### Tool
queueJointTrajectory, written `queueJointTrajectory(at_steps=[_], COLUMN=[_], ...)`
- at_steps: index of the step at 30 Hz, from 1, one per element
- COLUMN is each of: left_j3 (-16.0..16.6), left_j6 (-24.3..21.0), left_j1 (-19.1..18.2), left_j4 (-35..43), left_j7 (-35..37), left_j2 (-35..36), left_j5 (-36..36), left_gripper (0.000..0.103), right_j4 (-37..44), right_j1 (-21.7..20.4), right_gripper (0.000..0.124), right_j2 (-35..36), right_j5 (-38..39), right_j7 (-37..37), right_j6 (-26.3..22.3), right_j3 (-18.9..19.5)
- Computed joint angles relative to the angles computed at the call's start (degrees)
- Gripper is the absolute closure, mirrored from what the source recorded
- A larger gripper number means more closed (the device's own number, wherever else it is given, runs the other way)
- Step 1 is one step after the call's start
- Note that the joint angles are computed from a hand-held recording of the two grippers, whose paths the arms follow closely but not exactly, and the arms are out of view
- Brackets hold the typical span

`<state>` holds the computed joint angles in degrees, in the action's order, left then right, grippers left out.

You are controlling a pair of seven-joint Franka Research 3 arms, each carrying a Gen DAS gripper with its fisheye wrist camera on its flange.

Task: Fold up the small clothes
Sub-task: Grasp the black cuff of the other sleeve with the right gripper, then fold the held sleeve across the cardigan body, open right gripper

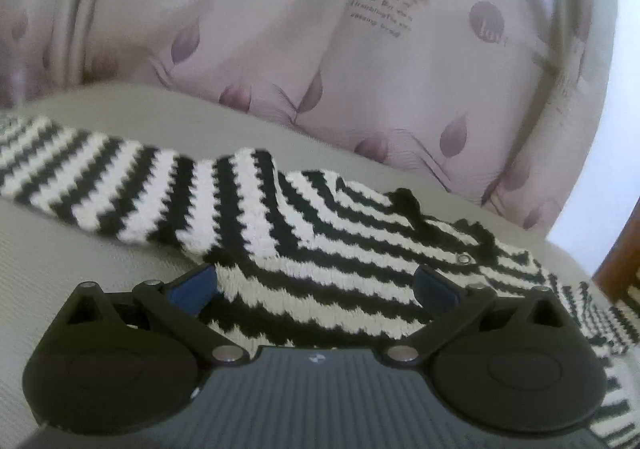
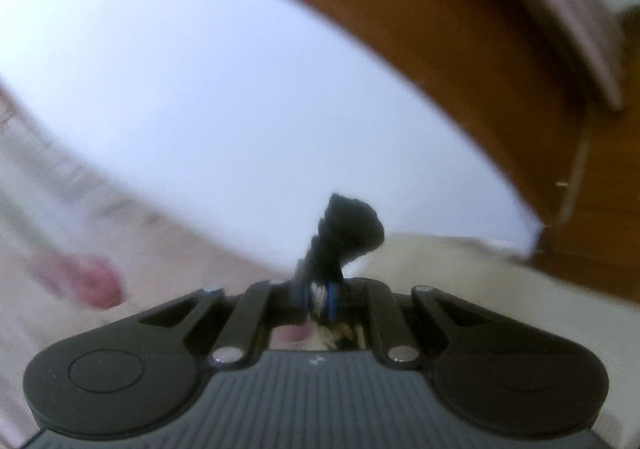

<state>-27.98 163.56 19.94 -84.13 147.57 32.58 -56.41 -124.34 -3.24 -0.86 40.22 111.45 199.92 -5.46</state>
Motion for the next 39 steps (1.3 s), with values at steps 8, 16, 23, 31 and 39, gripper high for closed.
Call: queueJointTrajectory(at_steps=[8, 16, 23, 31, 39], left_j3=[-1.12, 1.29, 2.07, 3.30, 4.32], left_j6=[-1.13, -3.49, -4.36, -5.71, -5.55], left_j1=[1.79, 0.67, 0.28, -0.41, -1.34], left_j4=[0.54, 1.73, 1.69, 1.97, 2.05], left_j7=[0.77, -0.99, 0.95, 1.26, 0.74], left_j2=[0.63, 0.89, 0.58, 0.48, 0.35], left_j5=[-5.19, -8.14, -11.28, -13.60, -14.54], left_gripper=[0.000, 0.000, 0.000, 0.000, 0.000], right_j4=[12.91, 29.92, 41.09, 47.02, 50.81], right_j1=[-0.10, 4.71, 11.30, 16.38, 16.77], right_gripper=[0.116, 0.116, 0.116, 0.115, 0.113], right_j2=[12.35, 27.01, 35.22, 39.68, 42.39], right_j5=[-24.46, -25.74, -20.89, -19.02, -18.49], right_j7=[25.43, 26.74, 21.24, 13.11, 3.06], right_j6=[4.52, 0.03, -6.01, -14.61, -20.40], right_j3=[7.84, 14.08, 14.64, 12.24, 14.73])
